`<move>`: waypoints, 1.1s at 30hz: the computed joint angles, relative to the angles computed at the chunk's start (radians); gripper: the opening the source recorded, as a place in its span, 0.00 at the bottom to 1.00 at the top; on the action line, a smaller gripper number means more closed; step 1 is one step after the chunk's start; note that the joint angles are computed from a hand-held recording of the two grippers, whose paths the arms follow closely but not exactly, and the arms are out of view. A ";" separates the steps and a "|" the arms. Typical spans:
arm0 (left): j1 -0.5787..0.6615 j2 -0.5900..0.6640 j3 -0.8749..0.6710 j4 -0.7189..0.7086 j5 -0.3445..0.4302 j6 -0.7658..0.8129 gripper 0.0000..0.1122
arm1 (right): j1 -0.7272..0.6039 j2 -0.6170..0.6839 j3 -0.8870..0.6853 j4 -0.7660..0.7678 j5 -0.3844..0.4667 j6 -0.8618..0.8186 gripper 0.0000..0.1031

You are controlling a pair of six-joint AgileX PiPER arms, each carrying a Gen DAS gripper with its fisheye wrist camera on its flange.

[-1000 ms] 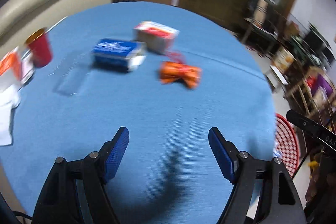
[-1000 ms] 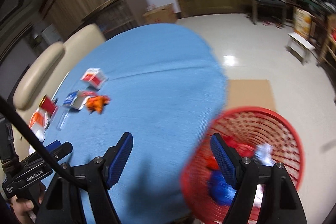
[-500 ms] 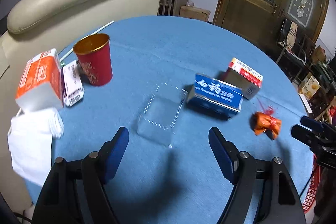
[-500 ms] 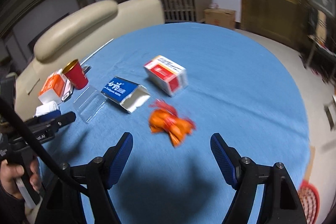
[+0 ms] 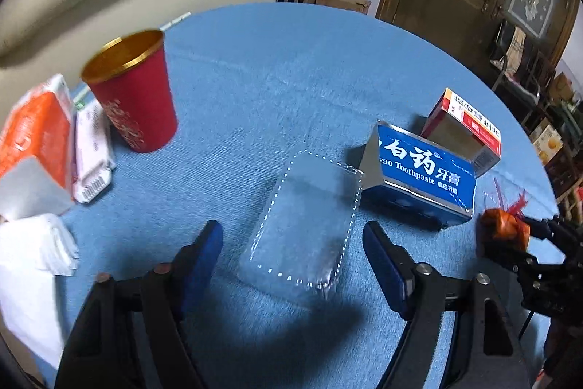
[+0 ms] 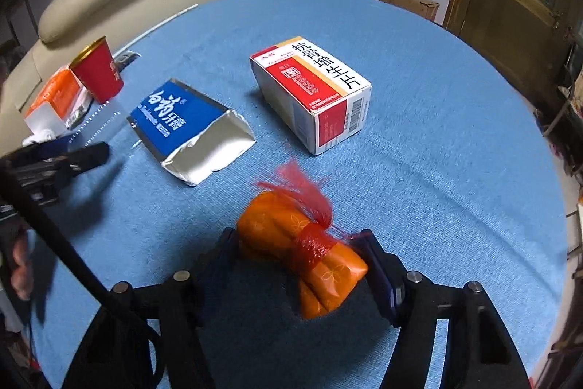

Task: Collect trash
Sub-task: 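Grasp the orange ribboned bag with the right tool while the left tool grasps the clear plastic tray, then carry the orange bag and clear tray over the red wastebasket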

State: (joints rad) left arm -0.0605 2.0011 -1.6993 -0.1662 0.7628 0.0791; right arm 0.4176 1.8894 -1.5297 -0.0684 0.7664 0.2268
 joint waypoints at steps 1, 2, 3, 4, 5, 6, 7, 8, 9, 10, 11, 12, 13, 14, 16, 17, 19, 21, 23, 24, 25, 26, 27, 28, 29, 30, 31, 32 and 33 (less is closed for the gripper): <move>-0.001 0.011 -0.015 0.008 0.018 -0.004 0.46 | -0.002 -0.011 0.018 0.000 -0.012 0.006 0.66; 0.000 0.006 -0.009 0.007 0.015 -0.007 0.45 | -0.006 -0.024 0.045 -0.001 -0.029 0.013 0.65; 0.000 0.001 -0.005 0.008 0.016 -0.007 0.44 | -0.011 -0.037 0.066 0.006 -0.040 0.015 0.65; -0.003 -0.013 0.010 0.023 0.013 -0.018 0.44 | -0.020 -0.053 0.094 0.023 -0.055 0.016 0.65; -0.008 -0.028 0.028 0.039 0.004 -0.029 0.43 | -0.029 -0.073 0.124 0.043 -0.073 0.016 0.65; -0.009 -0.041 0.042 0.047 -0.002 -0.034 0.43 | -0.033 -0.085 0.143 0.050 -0.085 0.021 0.65; -0.011 -0.060 0.062 0.053 -0.007 -0.039 0.43 | -0.038 -0.103 0.170 0.058 -0.099 0.025 0.65; -0.012 -0.076 0.079 0.059 -0.010 -0.045 0.43 | -0.041 -0.116 0.189 0.064 -0.108 0.027 0.65; -0.014 -0.094 0.096 0.062 -0.013 -0.049 0.43 | -0.041 -0.136 0.216 0.065 -0.122 0.040 0.65; -0.016 -0.118 0.120 0.065 -0.017 -0.054 0.43 | -0.042 -0.157 0.244 0.069 -0.136 0.048 0.65; -0.019 -0.144 0.144 0.070 -0.021 -0.062 0.43 | -0.032 -0.179 0.263 0.064 -0.138 0.071 0.65; -0.024 -0.166 0.165 0.075 -0.023 -0.068 0.43 | -0.033 -0.202 0.290 0.070 -0.148 0.075 0.65; -0.031 -0.189 0.186 0.076 -0.025 -0.069 0.43 | -0.031 -0.227 0.318 0.069 -0.159 0.087 0.65; -0.038 -0.213 0.209 0.079 -0.029 -0.074 0.43 | -0.026 -0.254 0.347 0.060 -0.170 0.106 0.65; -0.053 -0.260 0.256 0.083 -0.036 -0.080 0.44 | -0.020 -0.305 0.396 0.050 -0.182 0.132 0.65; -0.063 -0.280 0.273 0.084 -0.038 -0.083 0.44 | -0.010 -0.331 0.420 0.036 -0.186 0.158 0.65; -0.077 -0.320 0.310 0.085 -0.044 -0.088 0.43 | 0.013 -0.376 0.455 0.003 -0.187 0.213 0.65; -0.095 -0.353 0.339 0.079 -0.047 -0.095 0.44 | 0.042 -0.403 0.471 -0.042 -0.185 0.281 0.65; -0.121 -0.372 0.356 0.094 -0.053 -0.118 0.44 | 0.059 -0.452 0.510 -0.078 -0.187 0.338 0.65; -0.133 -0.385 0.366 0.100 -0.054 -0.127 0.44 | 0.058 -0.478 0.527 -0.080 -0.183 0.344 0.65; -0.142 -0.402 0.376 0.103 -0.051 -0.133 0.44 | 0.057 -0.498 0.541 -0.082 -0.182 0.352 0.65; -0.150 -0.414 0.384 0.105 -0.049 -0.138 0.44 | 0.060 -0.526 0.562 -0.093 -0.182 0.373 0.65; -0.161 -0.416 0.387 0.112 -0.051 -0.150 0.44 | 0.059 -0.557 0.581 -0.094 -0.174 0.379 0.65; -0.170 -0.429 0.395 0.117 -0.051 -0.157 0.44 | 0.060 -0.578 0.597 -0.100 -0.173 0.394 0.65; -0.176 -0.432 0.398 0.119 -0.052 -0.160 0.44 | 0.061 -0.598 0.613 -0.103 -0.175 0.408 0.65; -0.186 -0.444 0.405 0.122 -0.050 -0.164 0.44 | 0.059 -0.613 0.626 -0.103 -0.178 0.416 0.65; -0.193 -0.452 0.410 0.128 -0.049 -0.170 0.44 | 0.058 -0.630 0.640 -0.104 -0.179 0.426 0.65; -0.201 -0.461 0.415 0.135 -0.048 -0.176 0.44 | 0.058 -0.643 0.649 -0.104 -0.180 0.434 0.65; -0.206 -0.465 0.417 0.139 -0.049 -0.180 0.44 | 0.057 -0.658 0.658 -0.103 -0.178 0.441 0.65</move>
